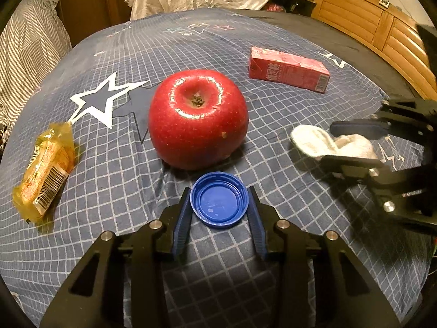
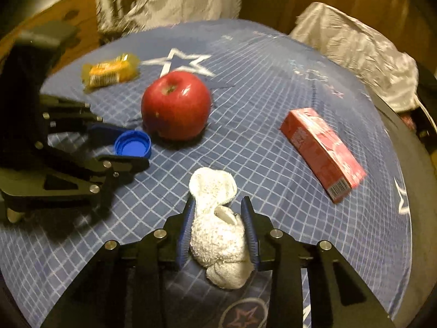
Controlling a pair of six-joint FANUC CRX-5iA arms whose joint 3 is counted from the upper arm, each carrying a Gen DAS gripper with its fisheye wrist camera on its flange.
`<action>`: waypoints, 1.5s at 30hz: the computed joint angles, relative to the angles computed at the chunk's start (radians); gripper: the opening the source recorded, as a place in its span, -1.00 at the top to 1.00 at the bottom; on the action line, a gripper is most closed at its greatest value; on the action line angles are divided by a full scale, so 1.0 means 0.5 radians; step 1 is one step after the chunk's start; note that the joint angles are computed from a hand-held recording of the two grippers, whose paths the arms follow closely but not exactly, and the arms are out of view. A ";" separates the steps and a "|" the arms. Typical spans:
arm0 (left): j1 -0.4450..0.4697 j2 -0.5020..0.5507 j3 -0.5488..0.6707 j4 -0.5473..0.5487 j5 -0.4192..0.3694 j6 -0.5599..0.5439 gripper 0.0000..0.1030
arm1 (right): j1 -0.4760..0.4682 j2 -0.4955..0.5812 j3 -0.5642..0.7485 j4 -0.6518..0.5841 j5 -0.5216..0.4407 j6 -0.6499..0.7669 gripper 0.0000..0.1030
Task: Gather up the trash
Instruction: 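Lift the bottle cap and towel and carry both over the bucket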
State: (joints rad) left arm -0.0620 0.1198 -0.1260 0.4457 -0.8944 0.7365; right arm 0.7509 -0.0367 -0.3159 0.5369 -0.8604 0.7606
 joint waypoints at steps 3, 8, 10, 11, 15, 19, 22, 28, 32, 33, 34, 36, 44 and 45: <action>0.022 -0.038 -0.041 0.044 0.020 -0.003 0.27 | 0.061 -0.107 -0.143 0.198 0.036 -0.303 0.32; 0.115 -0.257 -0.258 0.282 0.095 -0.162 0.27 | 0.205 -0.286 -0.342 0.590 0.025 -0.881 0.32; 0.170 -0.361 -0.339 0.382 0.124 -0.203 0.27 | 0.282 -0.341 -0.394 0.761 -0.006 -1.110 0.32; 0.203 -0.420 -0.378 0.438 0.133 -0.223 0.27 | 0.317 -0.354 -0.407 0.837 -0.032 -1.200 0.32; 0.306 -0.655 -0.503 0.561 0.229 -0.291 0.27 | 0.478 -0.354 -0.394 1.155 -0.208 -1.549 0.32; 0.446 -0.877 -0.624 0.716 0.315 -0.384 0.27 | 0.592 -0.273 -0.299 1.373 -0.333 -1.775 0.32; 0.550 -0.975 -0.675 0.809 0.338 -0.438 0.27 | 0.670 -0.178 -0.178 1.466 -0.420 -1.822 0.32; 0.768 -1.061 -0.678 0.925 0.278 -0.508 0.27 | 0.759 0.011 0.094 1.526 -0.466 -1.787 0.32; 0.907 -1.086 -0.666 0.967 0.221 -0.542 0.27 | 0.796 0.147 0.300 1.520 -0.450 -1.696 0.32; 0.950 -1.086 -0.662 0.983 0.203 -0.552 0.27 | 0.803 0.179 0.349 1.517 -0.446 -1.671 0.32; 0.988 -1.090 -0.658 0.989 0.190 -0.556 0.27 | 0.806 0.218 0.406 1.508 -0.431 -1.638 0.32; 1.066 -1.077 -0.636 1.001 0.166 -0.559 0.27 | 0.810 0.296 0.519 1.488 -0.395 -1.574 0.32; 1.362 -1.041 -0.564 1.035 0.106 -0.589 0.27 | 0.832 0.690 1.148 1.295 -0.259 -1.157 0.32; 1.404 -1.029 -0.550 1.029 0.107 -0.591 0.27 | 0.838 0.770 1.281 1.240 -0.239 -1.069 0.32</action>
State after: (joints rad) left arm 0.6401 -0.3947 -0.4009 0.9603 -0.8409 0.4409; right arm 1.1700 0.3483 0.3244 1.1567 -0.9800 0.2261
